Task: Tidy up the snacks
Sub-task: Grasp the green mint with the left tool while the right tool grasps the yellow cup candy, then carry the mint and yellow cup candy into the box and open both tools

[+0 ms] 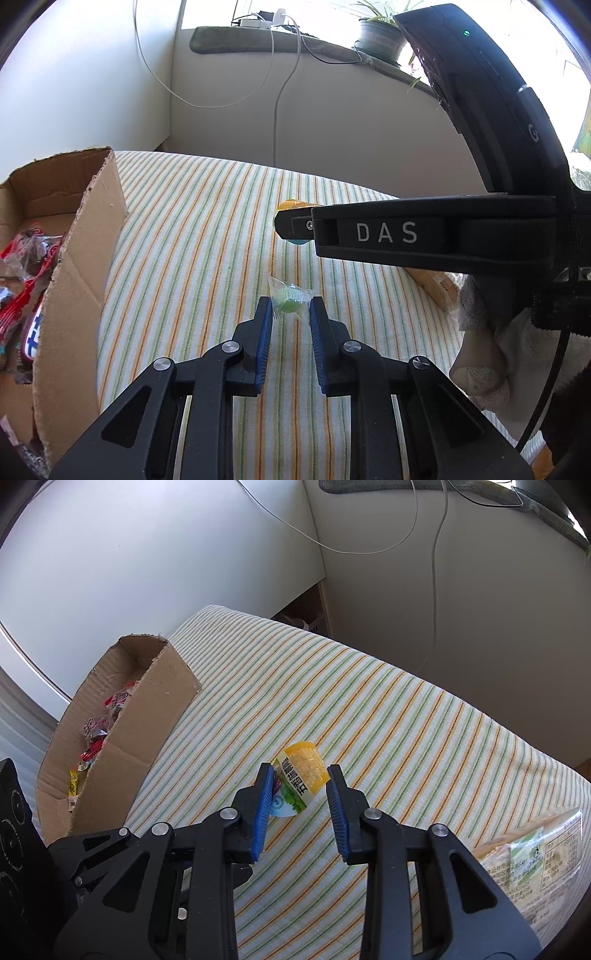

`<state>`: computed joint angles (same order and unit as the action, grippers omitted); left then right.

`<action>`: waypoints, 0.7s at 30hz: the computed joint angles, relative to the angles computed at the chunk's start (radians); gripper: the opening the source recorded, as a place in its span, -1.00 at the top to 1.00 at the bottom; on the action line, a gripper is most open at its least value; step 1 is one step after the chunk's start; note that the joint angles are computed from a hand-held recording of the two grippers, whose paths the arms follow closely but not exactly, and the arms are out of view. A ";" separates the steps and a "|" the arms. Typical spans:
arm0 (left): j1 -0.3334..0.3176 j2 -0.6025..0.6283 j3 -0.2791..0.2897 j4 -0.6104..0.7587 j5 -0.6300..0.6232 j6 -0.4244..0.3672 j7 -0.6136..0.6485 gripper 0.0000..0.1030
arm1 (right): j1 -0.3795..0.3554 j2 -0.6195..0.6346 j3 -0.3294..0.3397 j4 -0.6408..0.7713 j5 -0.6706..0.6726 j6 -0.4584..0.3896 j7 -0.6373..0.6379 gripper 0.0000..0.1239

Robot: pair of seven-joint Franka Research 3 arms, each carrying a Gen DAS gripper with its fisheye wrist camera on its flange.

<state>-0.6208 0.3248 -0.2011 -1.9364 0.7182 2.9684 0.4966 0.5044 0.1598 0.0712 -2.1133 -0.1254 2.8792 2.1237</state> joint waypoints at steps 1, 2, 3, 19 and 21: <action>-0.005 -0.009 0.007 -0.007 0.009 0.004 -0.010 0.63 | 0.003 -0.009 -0.004 -0.008 -0.010 0.002 0.009 0.51; -0.010 -0.021 0.014 -0.019 0.023 0.010 -0.024 0.63 | 0.007 -0.015 -0.008 -0.011 -0.024 0.002 0.024 0.51; -0.014 -0.034 0.019 -0.030 0.037 0.014 -0.040 0.63 | 0.008 -0.022 -0.009 -0.017 -0.033 0.003 0.035 0.51; 0.089 -0.315 -0.032 -0.275 0.378 0.083 -0.405 0.63 | 0.010 -0.091 0.051 0.001 -0.223 -0.034 0.220 0.51; 0.118 -0.356 -0.051 -0.308 0.383 0.087 -0.416 0.63 | 0.019 -0.080 0.054 0.025 -0.243 -0.045 0.235 0.51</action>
<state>-0.5024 -0.0309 -0.2517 -2.2446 1.1012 3.0554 0.0806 0.5236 0.0793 0.1255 -2.0885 -0.3687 2.8339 2.3583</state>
